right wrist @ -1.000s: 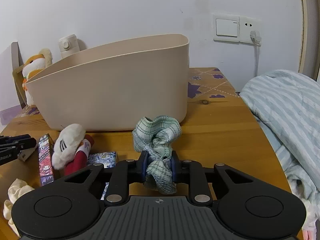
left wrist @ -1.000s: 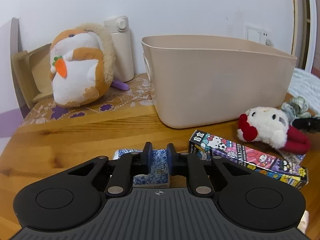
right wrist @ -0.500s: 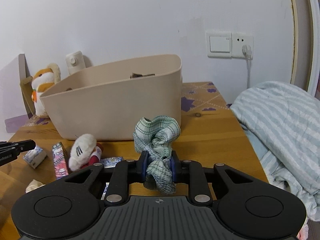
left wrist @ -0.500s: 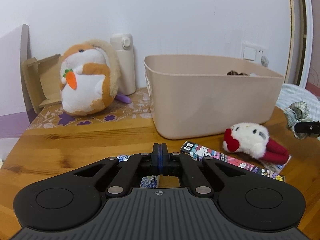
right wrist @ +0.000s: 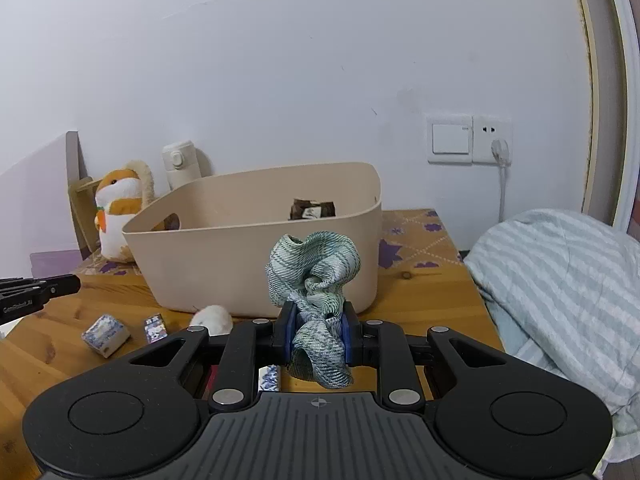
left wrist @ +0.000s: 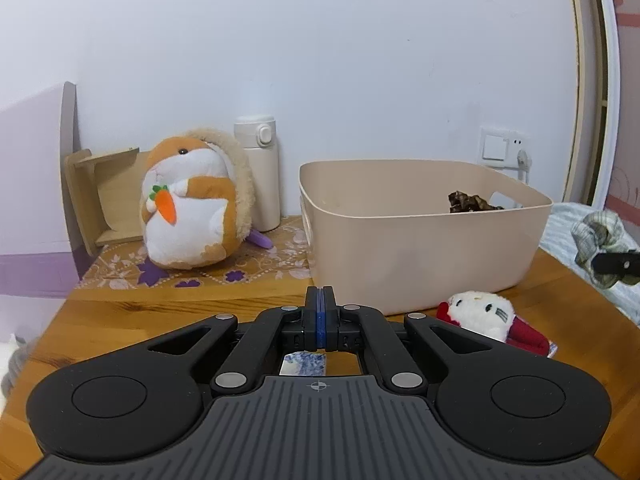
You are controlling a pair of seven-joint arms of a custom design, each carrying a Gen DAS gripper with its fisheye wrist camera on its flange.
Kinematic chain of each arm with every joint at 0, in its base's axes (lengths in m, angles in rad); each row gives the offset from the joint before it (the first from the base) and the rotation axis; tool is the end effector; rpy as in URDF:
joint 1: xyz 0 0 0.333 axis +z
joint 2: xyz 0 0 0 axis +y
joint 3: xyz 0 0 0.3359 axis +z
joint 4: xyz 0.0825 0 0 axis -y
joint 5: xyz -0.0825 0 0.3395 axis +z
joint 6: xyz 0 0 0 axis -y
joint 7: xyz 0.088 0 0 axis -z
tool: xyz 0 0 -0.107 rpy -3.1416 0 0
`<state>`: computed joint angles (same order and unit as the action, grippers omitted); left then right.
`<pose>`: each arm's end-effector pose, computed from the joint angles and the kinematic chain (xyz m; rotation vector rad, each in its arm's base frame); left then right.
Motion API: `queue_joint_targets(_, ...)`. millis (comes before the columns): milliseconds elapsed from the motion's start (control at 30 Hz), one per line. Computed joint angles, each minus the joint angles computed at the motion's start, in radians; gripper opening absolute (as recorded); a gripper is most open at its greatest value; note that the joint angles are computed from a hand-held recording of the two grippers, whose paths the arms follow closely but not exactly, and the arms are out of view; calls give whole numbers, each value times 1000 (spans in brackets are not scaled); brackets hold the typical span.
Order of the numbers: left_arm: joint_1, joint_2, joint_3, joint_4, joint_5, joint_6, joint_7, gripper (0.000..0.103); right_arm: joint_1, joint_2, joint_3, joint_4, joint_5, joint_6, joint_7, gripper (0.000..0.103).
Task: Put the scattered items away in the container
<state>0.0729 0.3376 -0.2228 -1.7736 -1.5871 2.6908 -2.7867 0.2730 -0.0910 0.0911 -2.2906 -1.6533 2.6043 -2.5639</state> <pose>0.6366 -0.0465 0.4512 -0.9757 2.0909 -1.3273 0.4451 0.1928 0.4597 -1.2211 1.8584 -0.9959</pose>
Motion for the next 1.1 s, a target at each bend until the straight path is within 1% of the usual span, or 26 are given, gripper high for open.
queue_joint_targets(133,-1,10,6,-2,48,7,-52,0,3,-7,2,-6,-2,0,2,20)
queue_joint_targets(267,6,32,7,3,177,-16,-167,0,3,-11,2,-14,1,4,8,20)
queue_joint_targets(333,16,37,-10,0,163,1,-143,1,3,-12,2,-16,2,4,10,20)
queue_joint_targets(400,12,45,-16,1,180,22,-139,6,2,-15,2,-19,3,4,9,20)
queue_joint_targets(433,9,50,-20,2,186,38,-138,16,2,-16,2,-20,3,4,9,20)
queue_joint_targets(467,6,55,-25,4,184,63,-132,43,1,-18,2,-22,3,4,9,20)
queue_joint_targets(500,4,60,-34,6,163,96,-109,58,1,-19,1,-23,2,5,10,20)
queue_joint_targets(533,11,64,-49,9,105,124,-51,78,1,-19,2,-23,3,5,10,20)
queue_joint_targets(567,19,67,-61,13,34,139,17,83,0,-20,2,-25,3,6,10,20)
queue_joint_targets(600,15,70,-59,18,2,147,50,84,0,-21,1,-26,4,8,10,20)
queue_joint_targets(633,3,75,-49,23,19,154,40,85,-1,-21,1,-27,5,9,10,20)
queue_joint_targets(700,-24,93,-31,35,114,177,-30,85,-2,-21,0,-28,7,11,11,20)
queue_joint_targets(767,-28,114,-40,50,147,210,-38,85,-3,-20,0,-28,7,15,15,20)
queue_joint_targets(900,-18,149,-64,69,229,238,-108,85,-3,-22,1,-29,7,15,12,20)
queue_joint_targets(933,-9,155,-72,71,245,233,-125,73,-3,-23,1,-30,8,14,11,20)
queue_joint_targets(967,0,160,-79,73,260,226,-144,53,-3,-23,1,-31,8,13,11,20)
queue_joint_targets(1000,11,163,-92,74,263,226,-142,51,-3,-22,2,-30,10,12,11,20)
queue_joint_targets(1033,27,165,-113,75,240,234,-114,43,-3,-23,2,-30,11,10,10,20)
queue_joint_targets(1100,37,162,-124,72,237,232,-111,37,-3,-24,2,-32,12,9,11,20)
